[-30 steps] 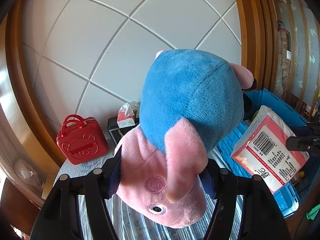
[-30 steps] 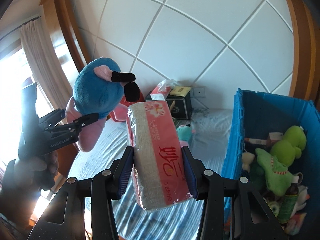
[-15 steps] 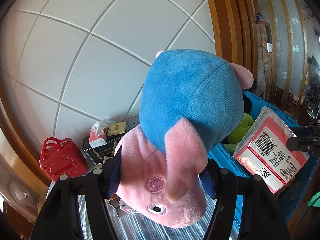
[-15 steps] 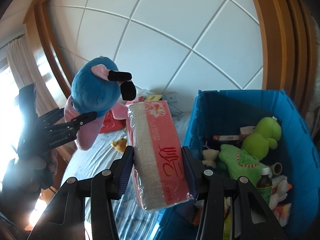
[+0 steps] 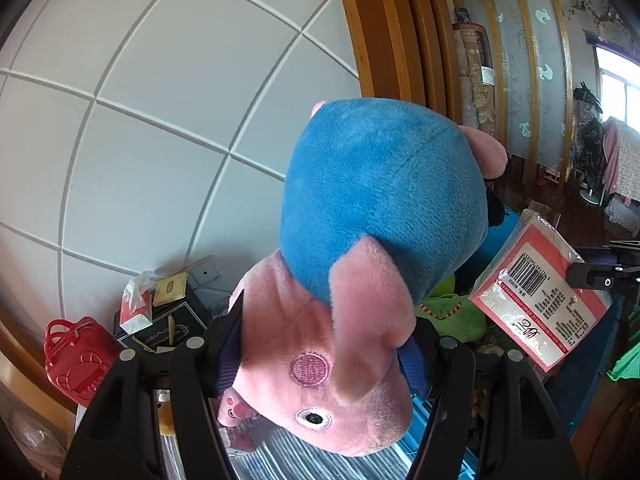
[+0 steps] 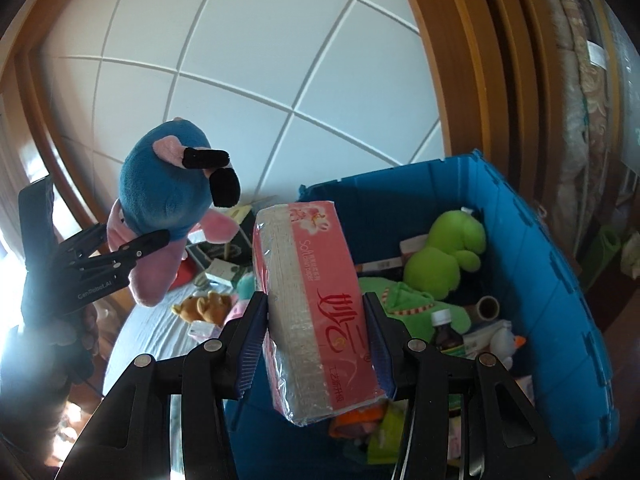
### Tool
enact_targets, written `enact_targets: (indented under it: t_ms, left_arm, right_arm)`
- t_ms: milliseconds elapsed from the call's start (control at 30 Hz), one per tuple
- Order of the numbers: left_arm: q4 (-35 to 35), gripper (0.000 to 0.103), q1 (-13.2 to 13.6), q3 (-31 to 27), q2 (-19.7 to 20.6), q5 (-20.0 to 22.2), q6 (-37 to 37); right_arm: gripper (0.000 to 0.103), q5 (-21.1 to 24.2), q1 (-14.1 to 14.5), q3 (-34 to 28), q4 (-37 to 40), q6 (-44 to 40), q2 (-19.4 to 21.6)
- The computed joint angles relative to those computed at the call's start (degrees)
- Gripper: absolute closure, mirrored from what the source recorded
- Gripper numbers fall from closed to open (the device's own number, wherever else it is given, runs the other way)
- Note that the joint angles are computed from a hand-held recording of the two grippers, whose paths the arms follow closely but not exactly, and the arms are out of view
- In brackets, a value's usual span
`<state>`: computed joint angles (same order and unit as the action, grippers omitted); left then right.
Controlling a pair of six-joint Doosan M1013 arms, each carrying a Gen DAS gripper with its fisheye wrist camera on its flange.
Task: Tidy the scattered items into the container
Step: 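Lift the pig plush and tissue pack and carry both over the blue crate, then lower both into the crate and open both grippers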
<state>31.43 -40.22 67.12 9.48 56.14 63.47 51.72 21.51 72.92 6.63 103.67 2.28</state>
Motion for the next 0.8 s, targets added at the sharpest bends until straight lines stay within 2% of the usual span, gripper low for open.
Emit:
enact_targets:
  t_ms: [433, 800]
  left_arm:
    - [-7.7, 0.038, -0.3, -8.3, 7.3, -0.1, 8.6]
    - [-11.0, 0.038, -0.4, -14.6, 11.9, 1.3, 13.3]
  right_arm:
    - [0.057, 1.0, -4.3, 3.8, -4.5, 6.6, -2.4]
    - [0.056, 2.0, -5.9, 4.1, -5.0, 7.6, -2.3]
